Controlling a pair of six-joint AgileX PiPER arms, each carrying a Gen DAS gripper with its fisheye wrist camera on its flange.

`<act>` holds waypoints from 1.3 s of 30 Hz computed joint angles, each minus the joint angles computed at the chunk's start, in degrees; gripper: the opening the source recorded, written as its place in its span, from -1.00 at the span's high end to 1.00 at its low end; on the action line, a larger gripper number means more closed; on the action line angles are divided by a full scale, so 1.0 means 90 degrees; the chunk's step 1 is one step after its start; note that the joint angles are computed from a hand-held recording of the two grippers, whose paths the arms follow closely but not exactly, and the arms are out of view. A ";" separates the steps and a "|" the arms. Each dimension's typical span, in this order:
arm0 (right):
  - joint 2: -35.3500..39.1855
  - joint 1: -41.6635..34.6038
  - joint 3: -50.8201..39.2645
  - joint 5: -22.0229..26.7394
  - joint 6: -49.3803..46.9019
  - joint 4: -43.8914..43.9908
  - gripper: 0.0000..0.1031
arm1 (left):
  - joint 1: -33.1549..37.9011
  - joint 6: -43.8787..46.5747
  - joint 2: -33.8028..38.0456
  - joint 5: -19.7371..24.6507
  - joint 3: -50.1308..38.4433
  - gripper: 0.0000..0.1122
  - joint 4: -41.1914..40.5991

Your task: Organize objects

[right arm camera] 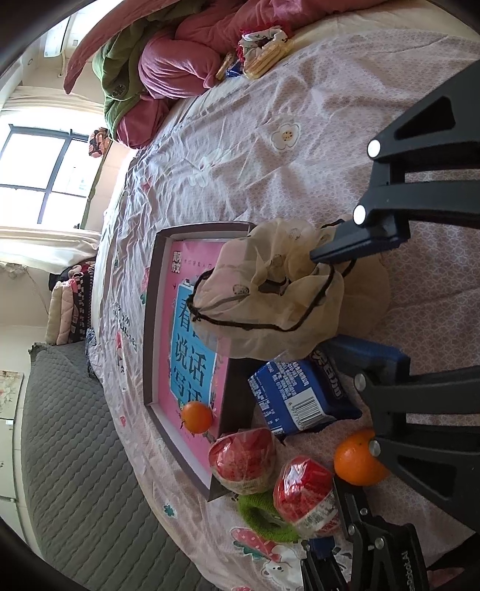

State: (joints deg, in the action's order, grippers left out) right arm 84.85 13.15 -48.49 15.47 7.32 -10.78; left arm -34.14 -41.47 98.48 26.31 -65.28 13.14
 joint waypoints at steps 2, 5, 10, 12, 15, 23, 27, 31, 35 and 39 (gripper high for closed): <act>-0.0034 -0.0048 0.0020 -0.0033 -0.0361 0.0349 0.35 | -0.0011 -0.0051 0.0004 0.0002 -0.0014 0.05 0.0053; -0.0083 -0.0072 0.0038 -0.0056 -0.0762 0.0754 0.49 | -0.0033 -0.0174 -0.0061 -0.0046 0.0045 0.06 0.0156; -0.0227 -0.0174 0.0090 -0.0111 -0.1783 0.1783 0.53 | -0.0117 -0.0622 -0.0304 -0.0136 0.0187 0.06 0.0650; -0.0276 -0.0234 0.0111 -0.0111 -0.2290 0.2317 0.54 | -0.0149 -0.0731 -0.0368 -0.0127 0.0195 0.06 0.0784; -0.0338 -0.0304 0.0130 -0.0099 -0.2864 0.2891 0.58 | -0.0171 -0.0748 -0.0441 -0.0139 0.0223 0.06 0.0807; -0.0429 -0.0728 0.0162 0.0272 -0.5572 0.5787 0.65 | -0.0165 -0.0872 -0.0559 -0.0173 0.0298 0.06 0.0889; -0.0621 -0.0807 0.0278 0.0241 -0.6413 0.6667 0.66 | -0.0206 -0.1133 -0.0634 -0.0132 0.0311 0.06 0.1168; -0.0777 -0.0874 0.0355 0.0301 -0.7254 0.7564 0.66 | -0.0219 -0.1274 -0.0724 -0.0128 0.0348 0.06 0.1308; -0.0883 -0.0949 0.0418 0.0399 -0.7902 0.8259 0.66 | -0.0231 -0.1438 -0.0806 -0.0112 0.0373 0.06 0.1499; -0.1001 -0.0924 0.0484 0.0334 -0.8252 0.8628 0.66 | -0.0242 -0.1597 -0.0864 -0.0082 0.0376 0.06 0.1696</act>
State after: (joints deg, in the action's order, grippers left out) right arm 75.84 4.83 -44.13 18.48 -66.95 66.88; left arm -36.31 -55.85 90.70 25.57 -61.89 28.40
